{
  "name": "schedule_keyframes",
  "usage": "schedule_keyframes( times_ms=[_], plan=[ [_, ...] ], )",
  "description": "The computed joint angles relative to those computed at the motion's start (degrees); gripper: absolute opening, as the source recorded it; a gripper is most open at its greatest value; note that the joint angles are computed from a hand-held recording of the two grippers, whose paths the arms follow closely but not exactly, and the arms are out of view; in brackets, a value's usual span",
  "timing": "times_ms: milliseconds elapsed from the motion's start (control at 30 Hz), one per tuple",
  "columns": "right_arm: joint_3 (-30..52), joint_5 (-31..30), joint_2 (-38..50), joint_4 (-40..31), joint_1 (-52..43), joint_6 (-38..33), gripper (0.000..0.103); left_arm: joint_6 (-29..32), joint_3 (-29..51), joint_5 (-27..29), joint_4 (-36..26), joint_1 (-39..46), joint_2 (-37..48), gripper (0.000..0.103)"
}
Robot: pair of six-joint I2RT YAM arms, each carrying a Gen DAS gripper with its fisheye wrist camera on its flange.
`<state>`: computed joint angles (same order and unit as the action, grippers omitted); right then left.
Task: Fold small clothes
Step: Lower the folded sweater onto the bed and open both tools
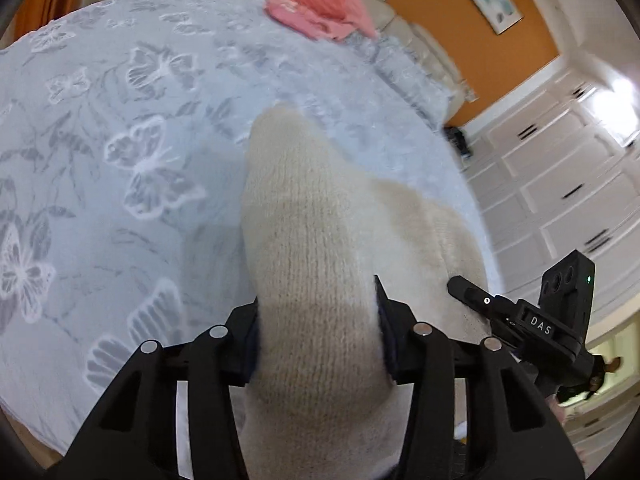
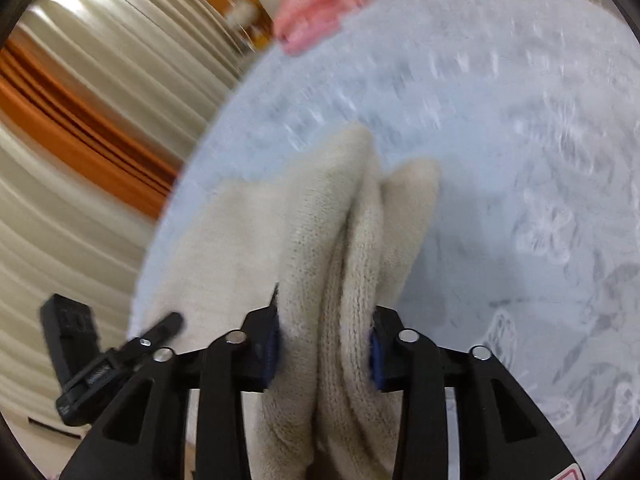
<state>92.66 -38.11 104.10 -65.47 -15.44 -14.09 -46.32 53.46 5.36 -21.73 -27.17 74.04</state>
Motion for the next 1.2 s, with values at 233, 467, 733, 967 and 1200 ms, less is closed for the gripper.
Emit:
schedule_keyframes(
  times_ms=[233, 467, 733, 967, 1200],
  plan=[
    [-4.62, 5.18, -6.71, 1.24, 0.45, -1.71, 0.045, 0.06, 4.22, -12.21, -10.21, -4.56, 1.85, 0.058],
    [-16.91, 14.23, -10.87, 2.67, 4.18, -7.62, 0.037, 0.09, 12.66, -22.18, -23.89, -11.27, 4.15, 0.060],
    [-11.75, 9.43, -14.22, -3.79, 0.98, -6.66, 0.034, -2.43, 17.06, -27.55, -33.60, -16.26, 5.17, 0.060],
    [-20.00, 15.96, -9.97, 1.81, 4.01, -6.22, 0.033, -5.13, 20.08, -30.17, -38.00, -19.78, 6.56, 0.060],
    [-16.70, 13.56, -19.80, -2.89, 2.43, -7.01, 0.037, -7.68, 20.38, -31.01, -41.16, -21.83, 6.10, 0.063]
  ],
)
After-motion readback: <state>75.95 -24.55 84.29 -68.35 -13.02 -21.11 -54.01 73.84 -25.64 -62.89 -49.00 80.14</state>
